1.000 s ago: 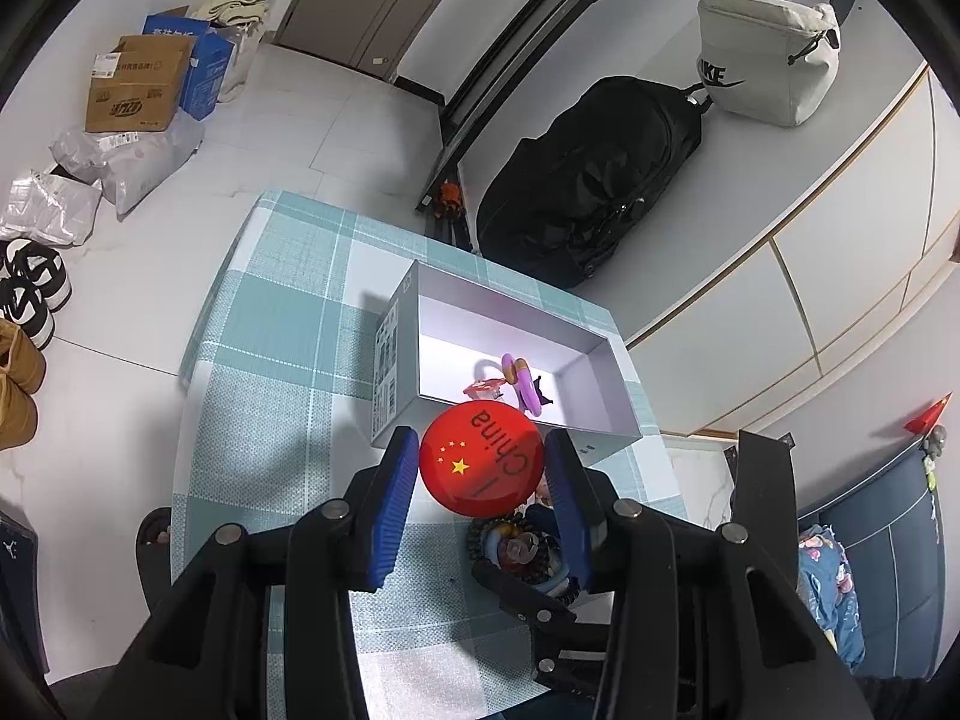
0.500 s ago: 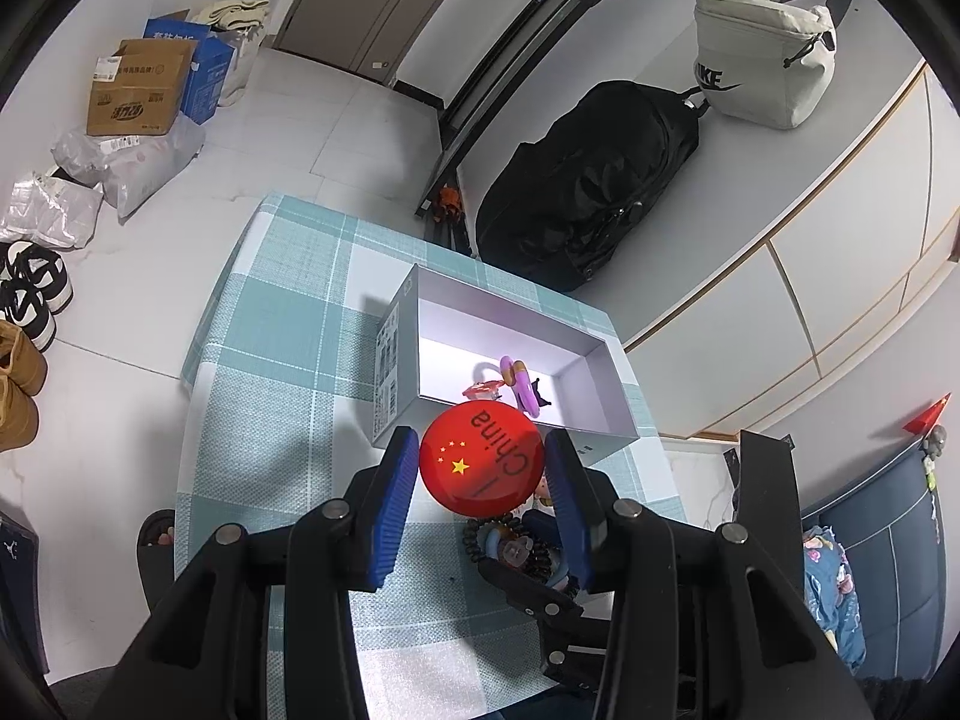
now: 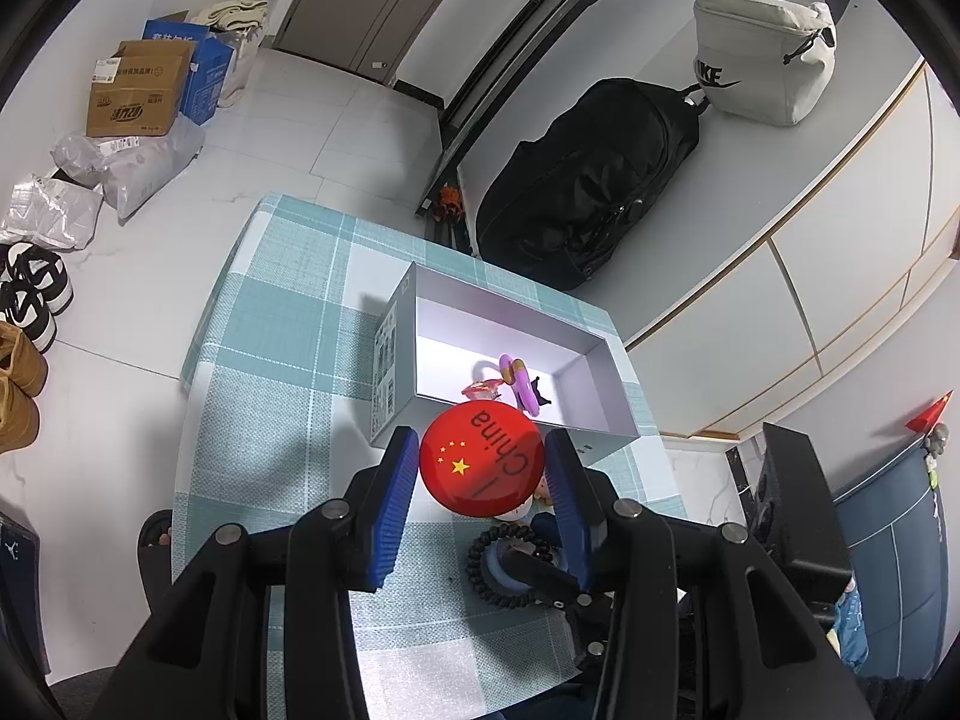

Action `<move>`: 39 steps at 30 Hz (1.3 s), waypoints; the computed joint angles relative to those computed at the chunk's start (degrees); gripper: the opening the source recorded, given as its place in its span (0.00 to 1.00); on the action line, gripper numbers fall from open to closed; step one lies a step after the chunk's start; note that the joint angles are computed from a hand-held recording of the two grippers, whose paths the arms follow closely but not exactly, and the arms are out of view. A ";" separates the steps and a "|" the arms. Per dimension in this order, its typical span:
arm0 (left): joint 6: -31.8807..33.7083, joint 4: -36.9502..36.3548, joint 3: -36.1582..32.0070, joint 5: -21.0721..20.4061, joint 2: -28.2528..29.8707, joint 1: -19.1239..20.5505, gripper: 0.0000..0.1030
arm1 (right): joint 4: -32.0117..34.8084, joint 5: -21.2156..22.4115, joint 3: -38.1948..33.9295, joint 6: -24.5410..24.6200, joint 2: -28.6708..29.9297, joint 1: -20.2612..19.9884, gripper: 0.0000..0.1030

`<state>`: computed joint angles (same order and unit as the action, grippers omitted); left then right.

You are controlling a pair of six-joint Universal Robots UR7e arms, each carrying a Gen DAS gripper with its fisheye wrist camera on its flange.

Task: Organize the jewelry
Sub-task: 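Hold the red badge with the left gripper while the right gripper grasps a black bead bracelet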

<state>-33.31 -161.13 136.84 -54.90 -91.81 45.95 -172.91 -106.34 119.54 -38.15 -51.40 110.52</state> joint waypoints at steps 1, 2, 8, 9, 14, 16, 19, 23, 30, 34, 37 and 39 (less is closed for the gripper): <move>0.03 0.07 -0.03 -0.18 -0.05 0.05 0.36 | -0.20 0.28 0.13 0.30 -0.25 -0.07 0.26; -0.03 0.02 -0.02 -0.25 0.03 0.02 0.36 | -0.32 0.56 0.08 0.65 -0.37 -0.19 0.26; 0.05 0.01 0.03 -0.41 0.12 0.07 0.36 | 0.59 1.78 -0.37 3.35 -1.67 -1.18 0.26; 0.04 0.01 0.04 -0.46 0.08 0.08 0.36 | 1.26 2.40 -0.62 4.34 -1.91 -1.67 0.26; 0.06 -0.07 -0.01 -0.72 0.24 0.20 0.36 | 4.68 2.64 -2.25 9.30 -2.01 -3.53 0.28; 0.04 -0.09 -0.08 -0.83 0.39 0.25 0.36 | 3.64 1.94 -1.97 8.90 -1.90 -3.50 0.31; 0.02 -0.23 -0.12 -1.11 0.47 0.39 0.36 | 1.92 2.84 -1.07 7.42 -2.16 -3.27 0.60; -0.04 -0.41 -0.22 -1.57 0.72 0.52 0.36 | -0.47 0.70 -0.41 3.29 -1.15 -1.50 0.67; -0.24 -0.45 -0.22 -1.44 0.82 0.41 0.36 | -2.44 -9.30 -1.82 -3.22 3.95 1.95 0.66; -0.41 -0.54 -0.21 -1.30 0.87 0.37 0.36 | -6.10 -12.52 -1.73 -7.30 5.97 3.22 0.55; -0.37 -0.52 -0.21 -1.35 0.86 0.40 0.36 | -5.73 -11.72 -1.75 -6.59 5.63 2.84 0.49; -0.36 -0.51 -0.19 -1.36 0.83 0.39 0.36 | -4.45 -10.17 -1.75 -5.14 4.70 2.18 0.45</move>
<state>-33.67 -161.65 136.66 -56.26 -90.99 46.34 -177.36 -116.51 117.78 -43.28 -46.70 112.70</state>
